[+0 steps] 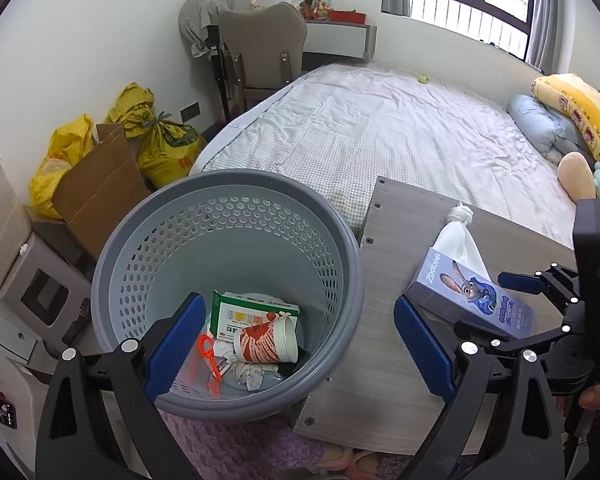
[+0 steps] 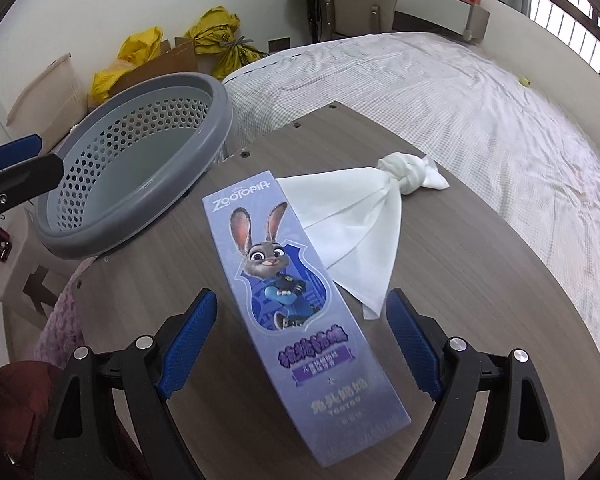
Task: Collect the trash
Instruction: 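Grasp the purple Zootopia box across its middle with the right tool, then grasp the knotted white tissue with the left tool while right holds the box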
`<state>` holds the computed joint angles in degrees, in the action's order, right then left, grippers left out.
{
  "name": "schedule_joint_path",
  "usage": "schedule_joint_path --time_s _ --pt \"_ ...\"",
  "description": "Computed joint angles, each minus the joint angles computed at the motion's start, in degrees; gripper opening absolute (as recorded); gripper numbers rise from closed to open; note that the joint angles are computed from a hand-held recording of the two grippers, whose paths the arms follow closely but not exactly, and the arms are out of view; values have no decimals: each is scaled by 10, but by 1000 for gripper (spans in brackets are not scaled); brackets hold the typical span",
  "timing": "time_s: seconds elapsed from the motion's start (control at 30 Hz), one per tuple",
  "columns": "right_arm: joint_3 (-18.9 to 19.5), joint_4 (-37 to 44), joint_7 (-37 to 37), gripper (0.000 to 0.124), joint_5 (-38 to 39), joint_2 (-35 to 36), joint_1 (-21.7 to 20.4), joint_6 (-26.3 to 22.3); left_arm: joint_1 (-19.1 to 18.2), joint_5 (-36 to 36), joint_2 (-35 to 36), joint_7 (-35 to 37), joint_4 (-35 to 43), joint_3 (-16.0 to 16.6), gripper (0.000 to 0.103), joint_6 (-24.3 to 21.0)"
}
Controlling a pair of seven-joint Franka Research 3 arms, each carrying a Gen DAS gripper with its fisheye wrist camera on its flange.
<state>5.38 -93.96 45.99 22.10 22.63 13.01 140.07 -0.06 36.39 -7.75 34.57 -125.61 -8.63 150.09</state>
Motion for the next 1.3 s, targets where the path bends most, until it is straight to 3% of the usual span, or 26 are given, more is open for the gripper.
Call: schedule_joint_path --time_s 0.13,0.23,0.43,0.8,1.1,1.3 --pt "-2 4 11 80 -9 6 6 3 1 -3 -3 0 -3 2 93 3" --pt "-3 4 19 62 -14 6 8 1 1 -7 -4 3 -5 2 93 4" --pt "4 -27 15 44 11 -16 1 16 2 -7 -10 2 -11 1 93 6" --pt "8 -92 -3 44 116 -86 -18 8 -1 -8 -7 10 -7 -2 93 11" --pt "-18 -171 61 44 145 -140 -24 60 -15 -14 21 34 18 -6 93 20" --pt "-36 -201 123 44 107 -153 -31 120 -36 -30 78 69 74 -8 93 29"
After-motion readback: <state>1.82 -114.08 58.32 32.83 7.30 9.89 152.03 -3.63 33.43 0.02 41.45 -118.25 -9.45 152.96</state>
